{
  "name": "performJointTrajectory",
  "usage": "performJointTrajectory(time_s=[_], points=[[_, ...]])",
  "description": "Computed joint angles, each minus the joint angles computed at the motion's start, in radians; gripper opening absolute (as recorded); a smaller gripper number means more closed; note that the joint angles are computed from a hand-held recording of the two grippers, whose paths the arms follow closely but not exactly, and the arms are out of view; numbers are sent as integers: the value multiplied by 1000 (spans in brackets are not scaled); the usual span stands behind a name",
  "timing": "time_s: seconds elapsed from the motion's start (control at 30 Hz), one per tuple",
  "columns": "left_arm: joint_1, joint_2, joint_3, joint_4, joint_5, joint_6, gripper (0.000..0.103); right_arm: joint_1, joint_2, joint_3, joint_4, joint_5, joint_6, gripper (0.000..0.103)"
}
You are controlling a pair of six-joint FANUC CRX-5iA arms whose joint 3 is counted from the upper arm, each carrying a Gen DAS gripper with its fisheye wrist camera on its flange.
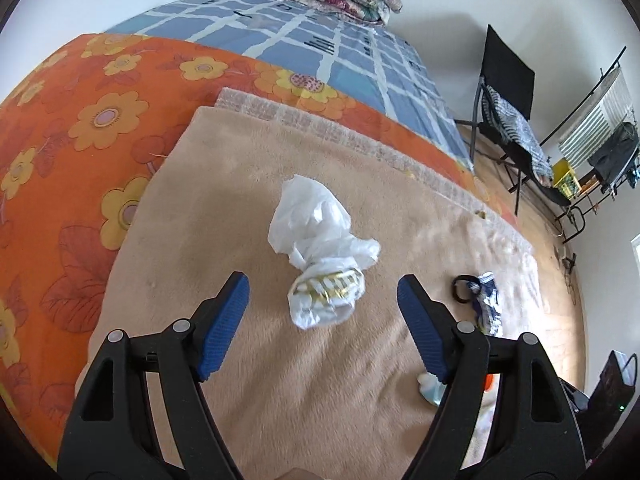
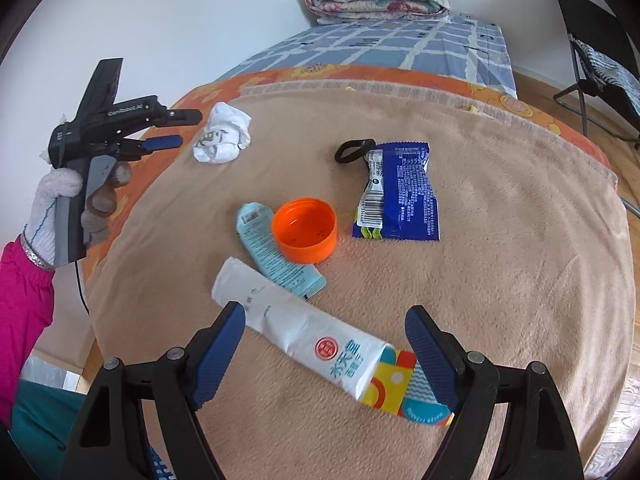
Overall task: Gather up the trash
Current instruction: 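Grasp the crumpled white tissue with the left gripper while the right gripper grasps the white wipes pack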
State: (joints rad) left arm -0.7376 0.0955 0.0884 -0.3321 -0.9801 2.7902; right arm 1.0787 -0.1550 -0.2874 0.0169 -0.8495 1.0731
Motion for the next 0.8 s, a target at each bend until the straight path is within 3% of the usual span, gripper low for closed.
performJointTrajectory(time_s=[0.37, 0.6, 0.8], points=[[31, 69, 25, 32, 20, -57, 79, -49, 68, 63, -114, -40, 124, 76], [31, 92, 36, 37, 35, -62, 79, -50, 86, 96, -176, -116, 204, 69], [29, 104, 49, 38, 17, -74, 49, -8, 77, 93, -151, -159, 234, 66]])
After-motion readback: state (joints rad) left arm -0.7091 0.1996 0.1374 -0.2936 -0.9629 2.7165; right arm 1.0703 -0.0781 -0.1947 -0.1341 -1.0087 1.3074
